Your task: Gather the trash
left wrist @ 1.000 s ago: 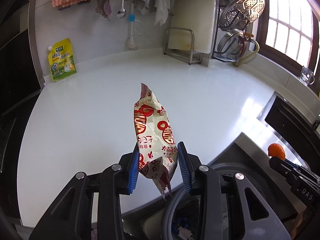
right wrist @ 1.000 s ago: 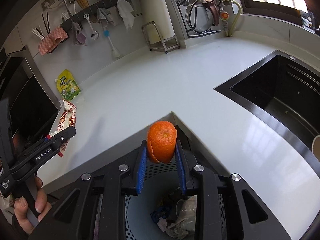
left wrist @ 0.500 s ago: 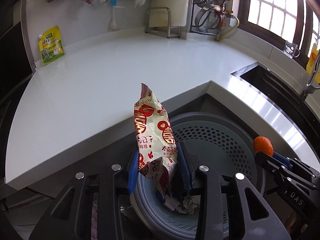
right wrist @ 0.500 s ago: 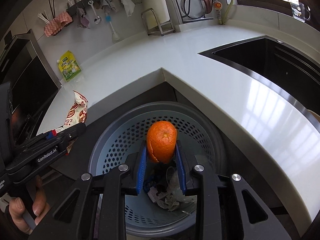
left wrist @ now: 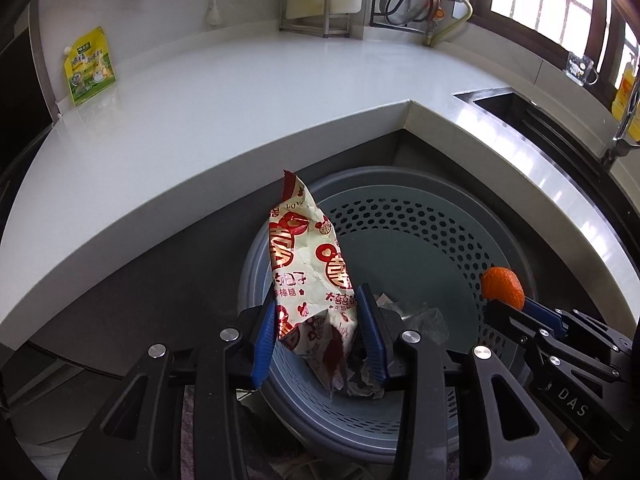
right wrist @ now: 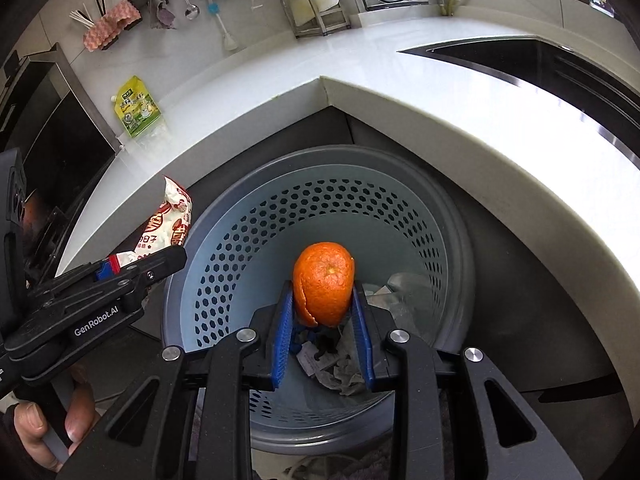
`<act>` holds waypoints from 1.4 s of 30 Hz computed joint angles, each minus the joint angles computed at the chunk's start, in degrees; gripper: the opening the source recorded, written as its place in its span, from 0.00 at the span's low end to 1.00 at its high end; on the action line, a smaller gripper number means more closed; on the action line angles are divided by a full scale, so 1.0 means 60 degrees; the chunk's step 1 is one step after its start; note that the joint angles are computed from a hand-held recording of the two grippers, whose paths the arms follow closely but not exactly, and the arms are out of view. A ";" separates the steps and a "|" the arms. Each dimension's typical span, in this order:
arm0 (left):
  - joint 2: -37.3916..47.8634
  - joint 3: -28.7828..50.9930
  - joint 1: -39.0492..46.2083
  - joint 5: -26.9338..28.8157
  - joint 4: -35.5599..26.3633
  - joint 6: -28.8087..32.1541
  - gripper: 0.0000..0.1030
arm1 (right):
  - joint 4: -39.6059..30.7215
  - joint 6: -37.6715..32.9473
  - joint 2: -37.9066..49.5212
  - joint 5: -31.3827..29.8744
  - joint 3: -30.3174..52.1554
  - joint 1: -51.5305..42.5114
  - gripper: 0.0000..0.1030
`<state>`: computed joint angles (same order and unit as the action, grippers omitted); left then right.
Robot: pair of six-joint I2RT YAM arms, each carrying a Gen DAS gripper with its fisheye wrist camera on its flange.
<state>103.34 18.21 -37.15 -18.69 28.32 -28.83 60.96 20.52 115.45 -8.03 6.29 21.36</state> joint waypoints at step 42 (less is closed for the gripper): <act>-0.0582 -0.0265 -0.0037 -0.0566 -0.0387 -0.0291 0.80 | 0.0095 0.0087 -0.0490 0.0199 -0.0317 -0.0191 0.57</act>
<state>99.85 16.62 -37.38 -22.09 26.00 -30.58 61.53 21.05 112.50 -6.84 4.39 20.22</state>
